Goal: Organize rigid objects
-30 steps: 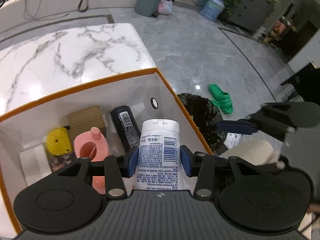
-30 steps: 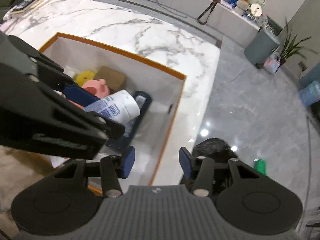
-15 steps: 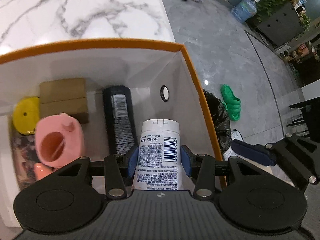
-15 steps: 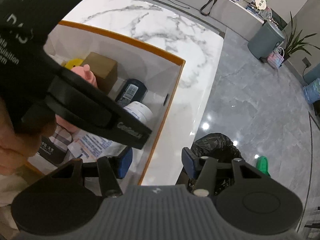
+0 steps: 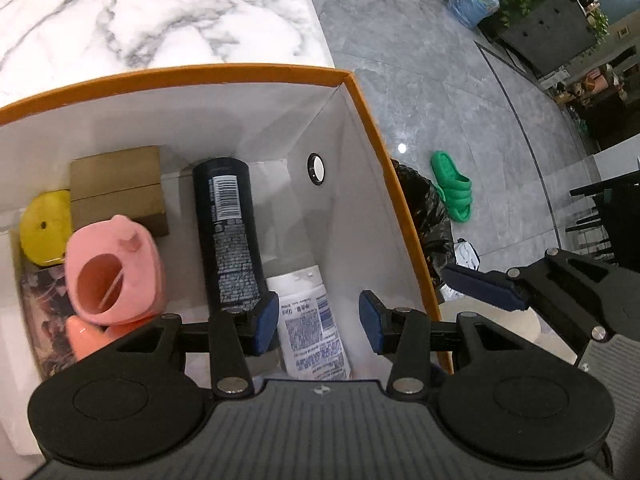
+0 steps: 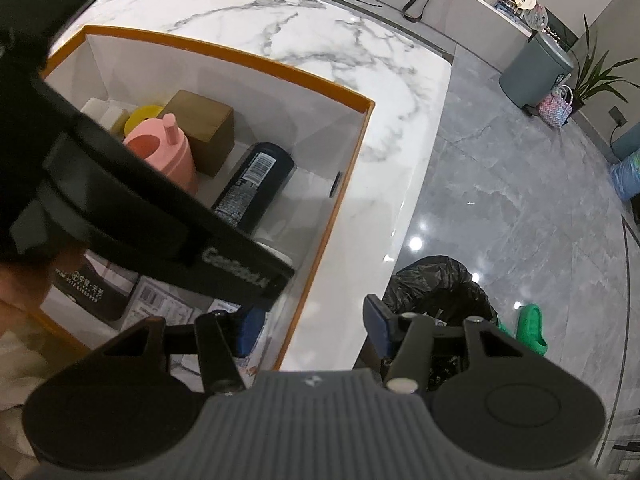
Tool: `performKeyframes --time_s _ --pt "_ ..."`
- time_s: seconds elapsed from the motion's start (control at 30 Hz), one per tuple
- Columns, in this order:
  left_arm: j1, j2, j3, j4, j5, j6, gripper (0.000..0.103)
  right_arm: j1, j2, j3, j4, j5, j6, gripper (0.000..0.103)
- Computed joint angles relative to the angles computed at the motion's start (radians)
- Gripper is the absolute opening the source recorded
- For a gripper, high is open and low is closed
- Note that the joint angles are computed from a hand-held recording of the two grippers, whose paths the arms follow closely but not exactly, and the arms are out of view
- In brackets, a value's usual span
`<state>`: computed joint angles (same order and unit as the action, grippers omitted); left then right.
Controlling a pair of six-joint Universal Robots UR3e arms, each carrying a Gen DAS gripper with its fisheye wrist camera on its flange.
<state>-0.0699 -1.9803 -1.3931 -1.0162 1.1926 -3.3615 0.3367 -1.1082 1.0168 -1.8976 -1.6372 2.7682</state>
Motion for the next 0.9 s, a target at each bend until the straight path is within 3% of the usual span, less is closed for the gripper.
performKeyframes --time_s 0.37,0.6,0.7,0.9 --pt "0.081 0.334 -0.219 -0.021 0.023 0.134 0.051 0.05 -0.144 0.116 -0.084 -0.014 0.085 0.056" --pt "0.217 0.681 -0.413 -0.024 0.027 0.334 0.051 0.108 -0.256 0.247 -0.256 0.01 0.188 0.062" --pt "0.294 0.843 -0.512 -0.005 0.029 0.402 0.051 0.144 -0.28 0.276 -0.319 0.025 0.257 0.069" --pt "0.51 1.208 -0.733 -0.048 -0.034 0.532 0.053 0.278 -0.305 0.399 -0.537 -0.052 0.425 0.079"
